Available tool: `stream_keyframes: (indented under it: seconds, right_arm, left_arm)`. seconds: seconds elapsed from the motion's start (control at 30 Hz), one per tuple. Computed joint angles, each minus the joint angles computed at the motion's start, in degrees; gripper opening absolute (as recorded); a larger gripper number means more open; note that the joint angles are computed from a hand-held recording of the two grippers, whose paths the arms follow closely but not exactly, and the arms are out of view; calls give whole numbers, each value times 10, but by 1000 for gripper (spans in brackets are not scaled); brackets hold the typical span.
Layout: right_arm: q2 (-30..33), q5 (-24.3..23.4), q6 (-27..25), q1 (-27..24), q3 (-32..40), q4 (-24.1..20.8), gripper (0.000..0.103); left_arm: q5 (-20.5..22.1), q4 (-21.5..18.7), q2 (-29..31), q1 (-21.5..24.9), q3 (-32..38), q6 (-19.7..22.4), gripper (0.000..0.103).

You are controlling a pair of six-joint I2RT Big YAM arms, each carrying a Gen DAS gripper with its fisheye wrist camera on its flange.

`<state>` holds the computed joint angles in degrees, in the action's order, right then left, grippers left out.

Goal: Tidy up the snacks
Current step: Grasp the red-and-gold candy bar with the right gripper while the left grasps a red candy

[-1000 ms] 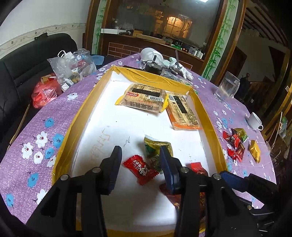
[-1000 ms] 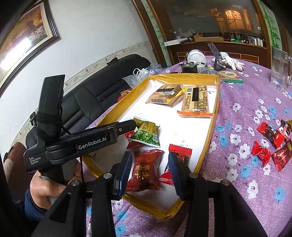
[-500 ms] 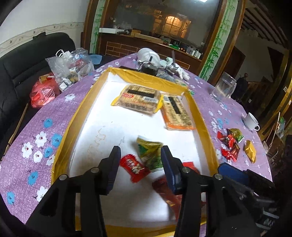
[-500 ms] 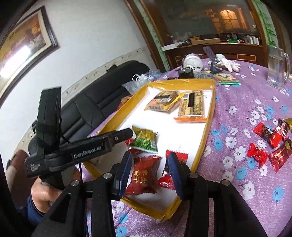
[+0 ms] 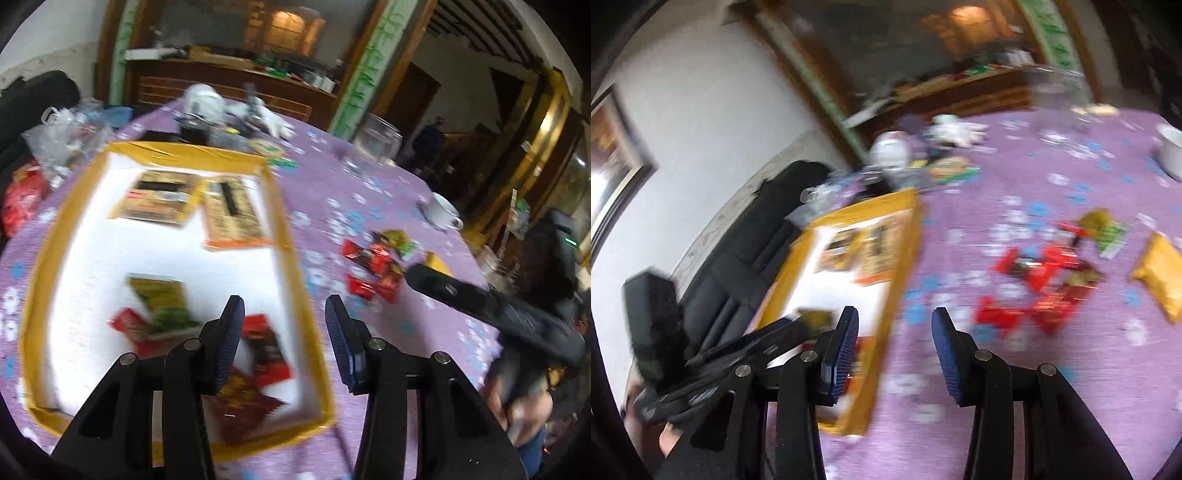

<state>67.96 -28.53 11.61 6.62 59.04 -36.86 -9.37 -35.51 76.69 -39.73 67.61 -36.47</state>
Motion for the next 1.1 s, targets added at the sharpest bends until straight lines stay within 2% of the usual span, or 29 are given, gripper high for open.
stream_keyframes:
  seconds: [0.03, 0.13, 0.27, 0.43, 0.5, 0.67, 0.73, 0.77, 0.8, 0.9, 0.97, 1.0, 1.1]
  right_arm:
    - [15, 2, 3, -19, 14, -24, 44]
    - [49, 27, 18, -67, 39, -58, 44]
    - [105, 50, 20, -94, 78, -106, 45]
    - [133, 120, 18, -67, 97, -112, 45]
    - [147, 131, 26, -53, 108, -115, 45]
    - [157, 246, -9, 1, 115, -107, 44]
    - [153, 279, -35, 9, 106, -97, 34]
    - [150, 290, -43, 9, 101, -95, 21]
    - [148, 297, -47, 5, 99, -97, 13]
    - [132, 254, -55, -30, 81, -91, 13]
    - [118, 221, -55, -55, 60, -71, 13]
    - [112, 193, -56, -68, 48, -56, 13]
    - [103, 137, -55, -90, 27, -24, 13]
  left_arm:
    - [5, 1, 4, -4, 5, 1, 43]
    - [-3, -1, 15, -20, 19, 9, 43]
    - [0, -6, 25, -32, 30, 17, 43]
    - [1, -10, 33, -38, 36, 26, 43]
    - [1, -9, 34, -38, 36, 26, 43]
    - [11, -15, 43, -34, 42, 24, 43]
    - [25, -20, 53, -32, 53, 27, 43]
    - [36, -27, 62, -31, 64, 31, 43]
    - [47, -37, 74, -30, 77, 33, 43]
    - [76, -56, 109, -32, 117, 34, 43]
    - [79, -73, 138, -38, 149, 36, 43]
    - [76, -80, 153, -42, 165, 39, 43]
    - [19, -124, 202, -54, 218, 37, 43]
